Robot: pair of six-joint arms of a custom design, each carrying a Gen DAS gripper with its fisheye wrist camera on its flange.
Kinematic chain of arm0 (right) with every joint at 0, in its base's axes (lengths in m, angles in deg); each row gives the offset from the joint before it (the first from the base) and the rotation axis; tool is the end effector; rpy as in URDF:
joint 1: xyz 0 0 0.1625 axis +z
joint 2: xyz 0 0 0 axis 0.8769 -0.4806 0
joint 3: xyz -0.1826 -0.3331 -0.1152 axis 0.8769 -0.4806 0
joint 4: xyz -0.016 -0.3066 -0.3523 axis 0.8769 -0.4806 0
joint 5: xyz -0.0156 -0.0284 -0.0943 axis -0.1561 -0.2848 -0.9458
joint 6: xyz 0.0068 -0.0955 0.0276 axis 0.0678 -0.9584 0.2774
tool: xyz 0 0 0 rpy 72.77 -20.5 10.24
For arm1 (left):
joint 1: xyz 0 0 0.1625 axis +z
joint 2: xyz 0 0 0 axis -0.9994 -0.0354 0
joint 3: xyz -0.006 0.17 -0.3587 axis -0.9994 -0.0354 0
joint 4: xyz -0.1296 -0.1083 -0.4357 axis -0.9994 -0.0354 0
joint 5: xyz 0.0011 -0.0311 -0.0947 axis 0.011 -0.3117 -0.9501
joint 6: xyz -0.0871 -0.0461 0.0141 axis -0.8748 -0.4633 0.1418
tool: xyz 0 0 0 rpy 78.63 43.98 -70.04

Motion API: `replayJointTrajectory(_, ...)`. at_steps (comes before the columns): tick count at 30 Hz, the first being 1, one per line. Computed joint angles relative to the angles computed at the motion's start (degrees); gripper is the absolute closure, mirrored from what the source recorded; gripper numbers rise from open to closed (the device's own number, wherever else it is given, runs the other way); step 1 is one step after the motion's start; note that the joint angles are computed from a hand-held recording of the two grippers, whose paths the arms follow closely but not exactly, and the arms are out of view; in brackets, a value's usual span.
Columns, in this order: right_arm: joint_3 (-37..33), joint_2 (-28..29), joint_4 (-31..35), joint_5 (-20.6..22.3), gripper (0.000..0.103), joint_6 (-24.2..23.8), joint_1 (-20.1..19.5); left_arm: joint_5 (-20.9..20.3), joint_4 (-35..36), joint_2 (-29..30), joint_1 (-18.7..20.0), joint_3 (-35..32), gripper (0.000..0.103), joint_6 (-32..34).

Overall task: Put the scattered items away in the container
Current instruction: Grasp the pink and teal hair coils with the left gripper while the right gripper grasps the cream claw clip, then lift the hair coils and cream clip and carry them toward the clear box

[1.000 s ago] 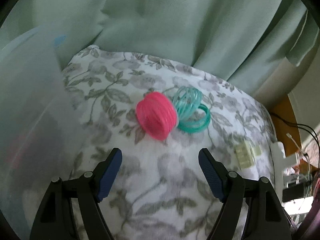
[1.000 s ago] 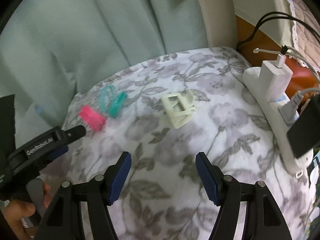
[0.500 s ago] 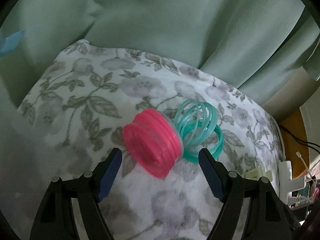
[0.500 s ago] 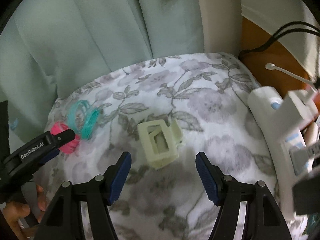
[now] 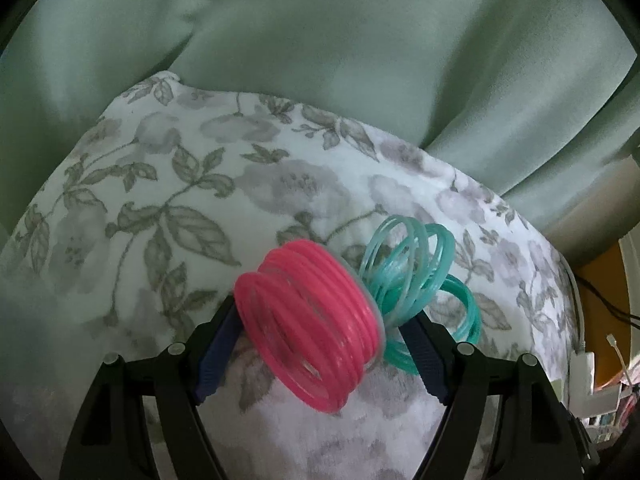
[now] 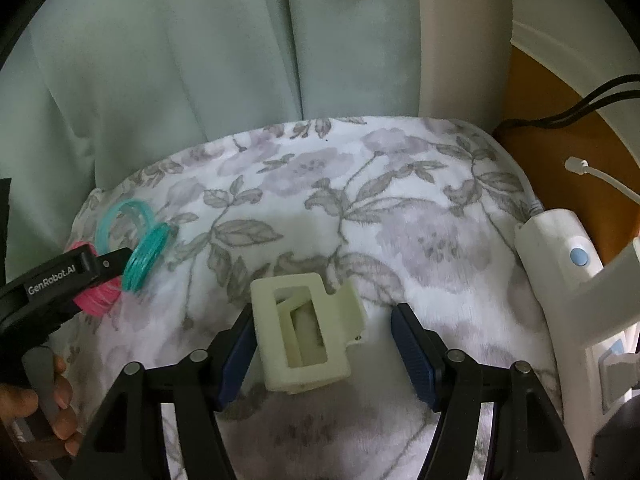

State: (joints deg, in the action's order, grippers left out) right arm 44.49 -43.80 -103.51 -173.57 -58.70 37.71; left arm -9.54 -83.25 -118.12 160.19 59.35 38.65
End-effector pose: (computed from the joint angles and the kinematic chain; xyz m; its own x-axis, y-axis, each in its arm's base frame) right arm 0.2086 -0.7350 -0.0376 -0.7670 -0.3150 0.5591 -0.5433 0.7823 -0.3046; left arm -0.0018 -0.7039 0.1733 -0.7478 -0.5245 -0.4071 -0.0312 0.6402 -0.7676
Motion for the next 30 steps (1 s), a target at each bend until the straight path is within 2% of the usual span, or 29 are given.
replayJointTrajectory(2, -0.14, 0.2, -0.52, 0.1, 0.033, -0.11, -0.03, 0.26, -0.85, 0.07, -0.05, 0.1, 0.024, 0.13)
replayJointTrajectory(4, -0.26, 0.37, -0.9, -0.05, 0.04, -0.02, 0.02, 0.13, -1.86, -0.03, -0.06, 0.44, 0.028, 0.56)
replayJointTrajectory(7, -0.33, 0.23, -0.8, -0.01, 0.05, 0.9, -0.05, -0.05, -2.71, -0.29, -0.18, 0.86, 0.042, 1.28)
replayJointTrajectory(9, -0.21, -0.14, -0.2, 0.42, 0.05, 1.87, -0.16, -0.47, -3.1, -0.5, -0.25, 1.11, 0.051, 1.73)
replayJointTrajectory(15, 0.76, -1.26, 0.84, 0.73, 0.054, 2.89, -0.04, -1.71, -3.69, -1.57, -0.69, 2.4, 0.063, 1.85)
replayJointTrajectory(21, 4.54, -4.65, 2.06, 2.77, 0.054, 7.02, -0.4, -2.2, -2.29, -3.39, -1.82, 4.74, 0.064, -0.32)
replayJointTrajectory(30, 12.56, -10.47, 0.5, 3.66, 0.054, 9.92, 0.88, -1.59, -0.44, -9.11, -5.79, 12.0, 0.064, -2.61)
